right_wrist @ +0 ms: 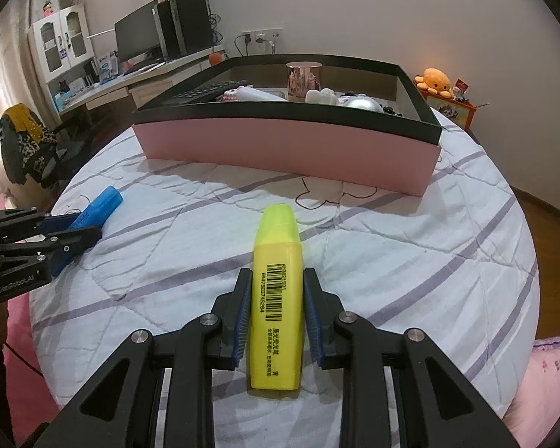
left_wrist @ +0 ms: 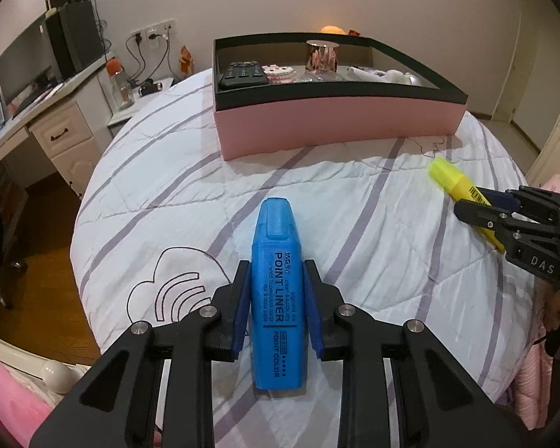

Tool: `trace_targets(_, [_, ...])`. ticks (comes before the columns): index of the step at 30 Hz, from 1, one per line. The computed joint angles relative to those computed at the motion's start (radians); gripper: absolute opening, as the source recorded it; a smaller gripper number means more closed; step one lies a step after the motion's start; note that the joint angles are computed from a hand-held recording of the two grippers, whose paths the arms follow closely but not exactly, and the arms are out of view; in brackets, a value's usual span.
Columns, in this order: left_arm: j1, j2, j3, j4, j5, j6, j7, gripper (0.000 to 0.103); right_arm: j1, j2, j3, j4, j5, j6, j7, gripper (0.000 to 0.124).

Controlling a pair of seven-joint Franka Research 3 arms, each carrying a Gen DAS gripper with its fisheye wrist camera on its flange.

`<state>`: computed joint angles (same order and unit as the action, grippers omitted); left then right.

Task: Organize rigid objects
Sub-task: 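Lift the blue highlighter with the left tool while the right tool lifts the yellow highlighter, then lower the blue highlighter into the box with the left tool while the right tool lowers the yellow one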

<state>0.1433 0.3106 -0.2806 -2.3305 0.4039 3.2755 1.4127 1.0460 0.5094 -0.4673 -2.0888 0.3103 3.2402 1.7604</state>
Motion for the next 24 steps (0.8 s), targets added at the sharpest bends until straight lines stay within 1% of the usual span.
trace_targets(1, [-0.040, -0.007, 0.036, -0.001, -0.002, -0.001, -0.003, 0.027, 0.013, 0.001, -0.012, -0.002, 0.003, 0.002, 0.005, 0.027])
trace_targets(2, [-0.044, -0.011, 0.038, -0.002, 0.000, -0.002, -0.001, 0.027, 0.019, 0.000, -0.016, -0.006, 0.006, 0.005, 0.006, 0.027])
trace_targets(3, [-0.024, -0.013, 0.016, -0.003, 0.002, -0.004, 0.002, 0.027, 0.009, -0.006, -0.004, -0.009, 0.006, 0.007, 0.001, 0.027])
trace_targets(4, [0.023, -0.015, -0.033, -0.004, 0.006, -0.008, 0.009, 0.027, -0.005, -0.012, 0.012, -0.011, 0.007, 0.009, -0.004, 0.027])
trace_targets(5, [0.041, -0.017, -0.054, -0.003, 0.006, -0.006, 0.012, 0.027, -0.026, -0.021, 0.035, -0.017, 0.011, 0.020, -0.008, 0.027])
trace_targets(6, [0.059, -0.022, -0.074, -0.004, 0.006, 0.000, 0.013, 0.027, -0.080, -0.036, 0.093, -0.022, 0.012, 0.034, -0.020, 0.027])
trace_targets(7, [0.083, -0.024, -0.099, -0.004, 0.015, 0.001, 0.016, 0.027, -0.149, -0.051, 0.165, -0.027, 0.013, 0.049, -0.036, 0.027])
trace_targets(8, [0.071, -0.030, -0.089, -0.005, 0.014, 0.005, 0.018, 0.027, -0.182, -0.061, 0.203, -0.033, 0.021, 0.066, -0.047, 0.027])
trace_targets(9, [0.027, -0.042, -0.047, -0.005, 0.014, 0.007, 0.013, 0.027, -0.199, -0.069, 0.223, -0.036, 0.028, 0.070, -0.061, 0.027])
trace_targets(10, [0.017, -0.048, -0.039, -0.005, 0.014, 0.006, 0.016, 0.027, -0.206, -0.074, 0.233, -0.037, 0.038, 0.075, -0.074, 0.027])
trace_targets(11, [0.043, -0.049, -0.067, -0.005, 0.022, 0.013, 0.012, 0.027, -0.224, -0.081, 0.256, -0.042, 0.046, 0.091, -0.086, 0.027])
trace_targets(12, [0.057, -0.049, -0.084, -0.001, 0.026, 0.009, 0.011, 0.027, -0.267, -0.088, 0.302, -0.042, 0.045, 0.098, -0.098, 0.027])
trace_targets(13, [0.038, -0.057, -0.066, -0.002, 0.026, 0.012, 0.010, 0.027, -0.324, -0.094, 0.360, -0.042, 0.038, 0.109, -0.109, 0.027])
trace_targets(14, [0.040, -0.062, -0.071, -0.003, 0.031, 0.020, 0.011, 0.027, -0.345, -0.098, 0.384, -0.044, 0.044, 0.122, -0.119, 0.027])
trace_targets(15, [0.077, -0.059, -0.108, 0.001, 0.042, 0.020, 0.010, 0.027, -0.356, -0.102, 0.398, -0.043, 0.050, 0.124, -0.132, 0.027])
trace_targets(16, [0.129, -0.056, -0.163, 0.007, 0.054, 0.017, 0.008, 0.027, -0.366, -0.105, 0.409, -0.039, 0.057, 0.124, -0.146, 0.027])
trace_targets(17, [0.152, -0.053, -0.188, 0.013, 0.061, 0.017, 0.006, 0.027, -0.371, -0.107, 0.416, -0.036, 0.065, 0.128, -0.159, 0.027])
trace_targets(18, [0.158, -0.052, -0.196, 0.019, 0.064, 0.016, 0.004, 0.027, -0.371, -0.107, 0.417, -0.025, 0.075, 0.123, -0.173, 0.027])
trace_targets(19, [0.160, -0.052, -0.203, 0.028, 0.067, 0.012, 0.002, 0.027, -0.360, -0.108, 0.407, -0.019, 0.086, 0.121, -0.187, 0.027])
trace_targets(20, [0.182, -0.049, -0.229, 0.039, 0.069, 0.005, 0.002, 0.027, -0.350, -0.108, 0.397, -0.011, 0.096, 0.121, -0.201, 0.027])
trace_targets(22, [0.205, -0.042, -0.263, 0.061, 0.070, 0.002, 0.013, 0.027, -0.370, -0.111, 0.414, 0.006, 0.099, 0.119, -0.223, 0.027])
trace_targets(24, [0.259, -0.026, -0.327, 0.091, 0.071, -0.011, 0.031, 0.027, -0.373, -0.116, 0.410, 0.020, 0.103, 0.114, -0.247, 0.027])
